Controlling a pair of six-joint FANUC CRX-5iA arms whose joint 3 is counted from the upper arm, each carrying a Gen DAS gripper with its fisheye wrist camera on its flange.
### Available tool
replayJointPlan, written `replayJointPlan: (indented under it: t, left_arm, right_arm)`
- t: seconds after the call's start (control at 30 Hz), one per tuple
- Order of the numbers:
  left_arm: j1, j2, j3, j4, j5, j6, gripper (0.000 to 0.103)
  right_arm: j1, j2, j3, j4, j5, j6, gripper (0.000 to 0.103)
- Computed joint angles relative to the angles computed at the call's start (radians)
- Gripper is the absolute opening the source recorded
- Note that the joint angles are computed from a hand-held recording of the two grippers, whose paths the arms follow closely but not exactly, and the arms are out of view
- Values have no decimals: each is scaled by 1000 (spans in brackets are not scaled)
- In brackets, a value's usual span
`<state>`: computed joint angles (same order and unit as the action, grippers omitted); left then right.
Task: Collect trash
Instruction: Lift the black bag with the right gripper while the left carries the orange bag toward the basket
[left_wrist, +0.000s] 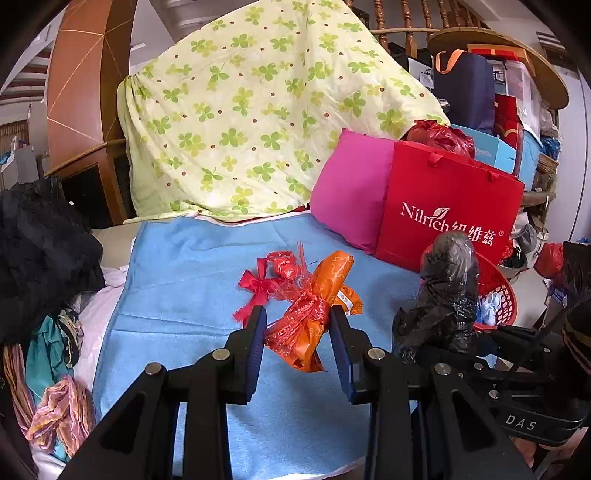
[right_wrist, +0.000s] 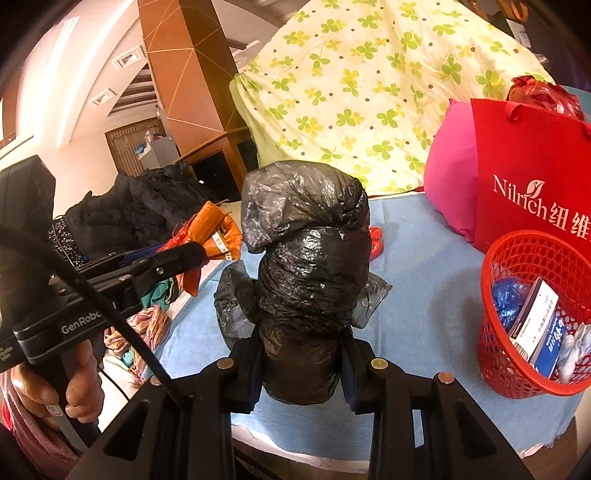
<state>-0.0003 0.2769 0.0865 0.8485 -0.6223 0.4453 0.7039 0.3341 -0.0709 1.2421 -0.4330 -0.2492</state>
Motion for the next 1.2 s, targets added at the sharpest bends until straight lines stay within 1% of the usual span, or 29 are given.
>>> replayJointPlan:
  t: [0.33,0.43,0.67,1.2]
  left_arm:
    - [3,-18,-19,23,0,-29,36]
    - [5,-19,-19,23,-6,-34,36]
    - [5,-7,6,-7,-20,-8,36]
    - [-3,22,50,-65,-39,45,37]
  right_arm:
    - [-1,-21,-30,80,0,-61,36]
    - [-4,-22,-32,81,4,-64,36]
    - [-9,-24,-40,94,11,-79,36]
    - [-6,-21,-28,61,8,-73,36]
